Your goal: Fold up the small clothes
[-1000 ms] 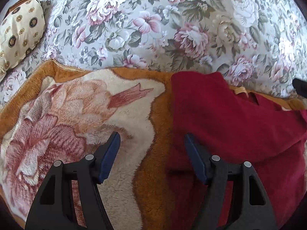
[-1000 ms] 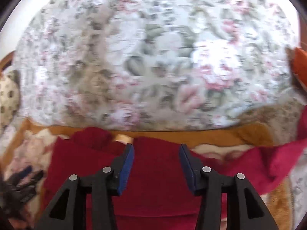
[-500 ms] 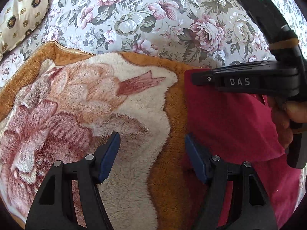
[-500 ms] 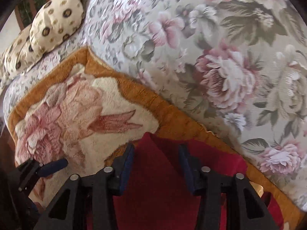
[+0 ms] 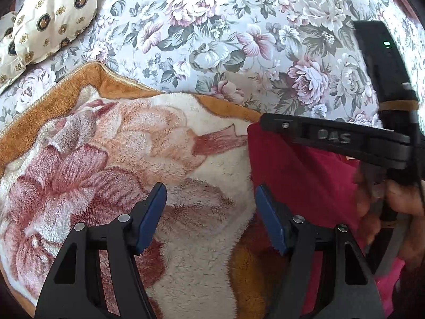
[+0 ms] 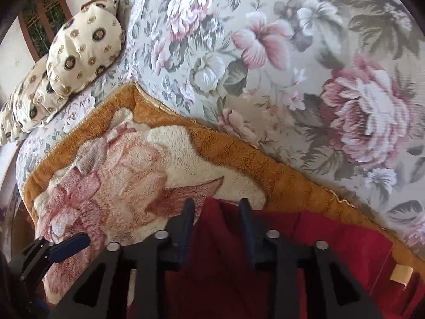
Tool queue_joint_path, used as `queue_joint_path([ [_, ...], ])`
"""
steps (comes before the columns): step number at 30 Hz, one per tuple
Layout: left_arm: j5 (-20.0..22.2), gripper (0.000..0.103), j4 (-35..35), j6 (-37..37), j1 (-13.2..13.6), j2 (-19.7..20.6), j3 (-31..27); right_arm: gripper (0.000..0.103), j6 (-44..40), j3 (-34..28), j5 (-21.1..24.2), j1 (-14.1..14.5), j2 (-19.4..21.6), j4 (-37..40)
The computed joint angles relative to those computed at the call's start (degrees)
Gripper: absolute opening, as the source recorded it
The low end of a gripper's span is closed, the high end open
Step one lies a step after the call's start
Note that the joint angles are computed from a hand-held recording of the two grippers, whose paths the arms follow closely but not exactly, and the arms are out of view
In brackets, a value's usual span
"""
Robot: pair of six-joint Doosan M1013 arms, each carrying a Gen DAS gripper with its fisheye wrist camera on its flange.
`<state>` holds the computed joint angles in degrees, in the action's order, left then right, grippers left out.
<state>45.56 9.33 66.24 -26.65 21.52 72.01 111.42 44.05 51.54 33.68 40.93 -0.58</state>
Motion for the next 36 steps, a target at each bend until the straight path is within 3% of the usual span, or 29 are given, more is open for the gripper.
queue_joint_path([
  [3, -1.7, 0.07, 1.8, -1.2, -0.3, -0.3, 0.4, 0.037, 9.0, 10.2, -5.6, 0.7, -7.2, -6.7],
  [5, -0.2, 0.07, 2.7, -2.0, -0.5, 0.3, -0.4, 0.037, 11.3, 16.7, -7.8, 1.3, -11.1, -8.9],
  [6, 0.5, 0.07, 1.9, -1.4, -0.5, 0.6, -0.8, 0.036, 12.3, 17.7, -5.8, 1.9, -11.5, -11.0],
  [8, 1.0, 0.07, 0.2, 0.1, -0.6, 0.8, -1.0, 0.036, 16.5, 17.1, 4.6, 3.7, -10.3, -19.3],
  [9, 0.7, 0.07, 0.1, 0.5, -0.8, 0.7, -0.9, 0.037, 17.7, 18.1, 7.0, 3.9, -10.0, -20.3],
  [12, -2.1, 0.07, -1.6, 2.8, -1.2, 0.0, 0.1, 0.036, 23.5, 23.6, 1.0, 3.4, -14.5, -19.0],
  [14, -4.2, 0.07, -4.1, 5.0, -1.1, -0.3, 0.6, 0.036, 32.1, 27.7, -2.3, 3.3, -18.3, -23.5],
  [15, -4.6, 0.07, -5.3, 6.0, -1.1, -0.3, 0.6, 0.037, 38.1, 28.8, 0.3, 3.6, -19.5, -29.4],
  [18, -4.7, 0.07, -8.0, 9.3, -1.4, 0.0, 0.2, 0.043, 48.4, 28.4, 14.9, 3.8, -19.9, -38.6],
  [19, -4.5, 0.07, -7.9, 9.6, -1.5, 0.1, 0.1, 0.043, 50.6, 28.6, 18.4, 3.2, -20.0, -38.8],
  [20, -4.0, 0.07, -7.6, 9.7, -1.7, 0.3, -0.2, 0.043, 52.6, 29.5, 19.1, 2.3, -20.4, -37.1],
  [23, -2.9, 0.07, -8.2, 10.7, -1.9, 0.9, -0.9, 0.042, 55.7, 33.5, 11.3, -0.4, -22.5, -30.2],
  [25, -1.7, 0.07, -9.1, 11.5, -1.8, 1.4, -1.4, 0.014, 57.0, 35.7, 6.8, -0.9, -23.7, -29.7],
  [26, -1.1, 0.07, -9.4, 11.7, -1.8, 1.5, -1.6, 0.01, 58.2, 36.3, 6.0, -0.5, -24.3, -31.3],
  [28, -0.8, 0.07, -10.8, 13.0, -1.7, 1.4, -1.6, 0.009, 59.2, 36.4, 6.9, 1.2, -25.2, -36.5],
  [31, 0.4, 0.07, -9.5, 13.3, -2.0, 1.8, -2.1, 0.009, 59.4, 35.5, 12.4, 3.1, -25.3, -39.8],
  [34, 2.7, 0.07, -9.8, 14.1, -2.3, 2.7, -2.9, 0.009, 53.6, 34.0, 16.6, 2.1, -23.7, -34.9],
  [36, 2.3, 0.07, -8.9, 14.0, -2.6, 2.5, -2.7, 0.012, 52.4, 34.1, 16.9, 1.7, -23.7, -32.6],
])
